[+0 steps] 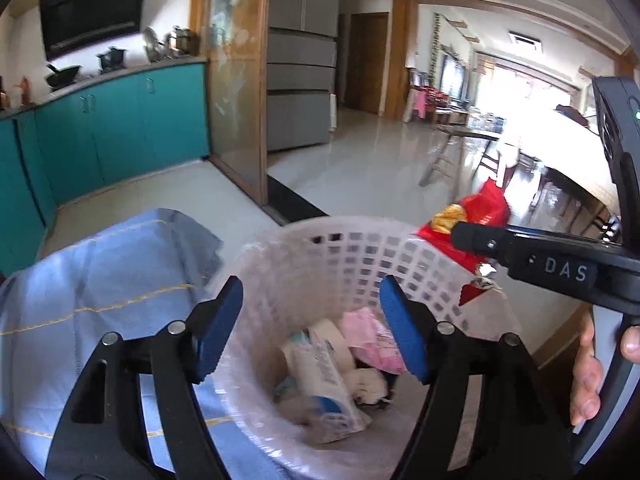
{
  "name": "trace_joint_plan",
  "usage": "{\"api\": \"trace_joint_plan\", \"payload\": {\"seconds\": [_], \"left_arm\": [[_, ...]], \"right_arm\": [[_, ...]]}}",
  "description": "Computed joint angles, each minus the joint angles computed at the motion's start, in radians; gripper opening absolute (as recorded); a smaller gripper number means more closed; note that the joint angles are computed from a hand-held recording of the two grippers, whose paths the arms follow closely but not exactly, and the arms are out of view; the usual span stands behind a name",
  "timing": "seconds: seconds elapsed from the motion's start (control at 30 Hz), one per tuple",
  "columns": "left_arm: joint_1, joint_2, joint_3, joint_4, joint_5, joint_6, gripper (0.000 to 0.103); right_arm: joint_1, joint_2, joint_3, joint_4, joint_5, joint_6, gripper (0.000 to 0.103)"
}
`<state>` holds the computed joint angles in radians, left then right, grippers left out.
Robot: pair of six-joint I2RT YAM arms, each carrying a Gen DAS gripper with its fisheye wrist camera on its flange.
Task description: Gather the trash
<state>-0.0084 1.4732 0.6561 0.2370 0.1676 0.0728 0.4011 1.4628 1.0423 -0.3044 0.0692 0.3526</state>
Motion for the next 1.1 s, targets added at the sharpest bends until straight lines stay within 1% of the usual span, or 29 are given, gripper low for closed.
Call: {"api": "trace_joint_plan", "payload": {"seconds": [0.03, 0.07, 0.17, 0.23, 0.4, 0.47, 0.53, 0.57, 0.6, 0.7, 0.77, 0.83, 0.9, 0.93, 0.97, 1.0, 1.07, 1.1], "left_arm": [[0.003, -0.019, -0.013, 0.006, -0.026, 0.012, 0.073], [0.007, -0.043, -0.028, 0.014, -0.051, 0.023, 0.074], [0.040, -0.123, -0.068, 0.014, -0.059, 0.040, 0.079], [0.070, -0.190, -0.095, -0.002, -0.051, 0.051, 0.081], [0.167, -0.338, -0.142, -0.023, -0.013, 0.085, 0.088], [0.207, -0.396, -0.161, -0.022, -0.011, 0.091, 0.091], [0.252, -0.467, -0.180, -0.021, -0.014, 0.088, 0.096], [0.282, -0.510, -0.192, -0.026, -0.002, 0.088, 0.097], [0.309, -0.548, -0.203, -0.036, 0.012, 0.089, 0.099], [0.427, -0.726, -0.263, -0.093, 0.092, 0.110, 0.100], [0.523, -0.878, -0.298, -0.198, 0.134, 0.140, 0.100], [0.615, -0.979, -0.304, -0.302, 0.175, 0.147, 0.100], [0.737, -1.060, -0.287, -0.426, 0.257, 0.164, 0.100], [0.806, -1.090, -0.271, -0.487, 0.311, 0.182, 0.100], [0.853, -1.107, -0.254, -0.537, 0.344, 0.200, 0.100], [0.881, -1.115, -0.236, -0.579, 0.360, 0.214, 0.100], [1.020, -1.118, -0.172, -0.715, 0.475, 0.270, 0.100], [1.080, -1.109, -0.149, -0.754, 0.534, 0.289, 0.100]], "right_arm": [[0.004, 0.001, 0.002, 0.000, 0.001, -0.001, 0.053], [0.010, 0.003, 0.003, -0.001, 0.004, -0.005, 0.054], [0.027, 0.011, 0.015, -0.013, 0.011, -0.008, 0.062], [0.038, 0.012, 0.020, -0.014, 0.017, -0.006, 0.071], [0.059, -0.009, 0.002, 0.004, 0.047, 0.000, 0.080], [0.073, -0.035, -0.020, 0.028, 0.075, 0.010, 0.080], [0.115, -0.098, -0.077, 0.088, 0.154, 0.012, 0.082], [0.156, -0.144, -0.115, 0.126, 0.225, 0.001, 0.084], [0.193, -0.180, -0.144, 0.148, 0.275, -0.009, 0.088], [0.344, -0.317, -0.263, 0.217, 0.452, -0.035, 0.097], [0.476, -0.403, -0.325, 0.210, 0.584, -0.010, 0.099], [0.580, -0.453, -0.348, 0.182, 0.662, 0.021, 0.099], [0.674, -0.483, -0.346, 0.143, 0.732, 0.044, 0.099], [0.717, -0.486, -0.334, 0.118, 0.768, 0.047, 0.099], [0.767, -0.480, -0.308, 0.077, 0.819, 0.048, 0.100], [0.795, -0.476, -0.290, 0.050, 0.847, 0.045, 0.100], [0.866, -0.465, -0.238, -0.016, 0.926, 0.045, 0.099], [0.892, -0.460, -0.224, -0.027, 0.954, 0.047, 0.099]]}}
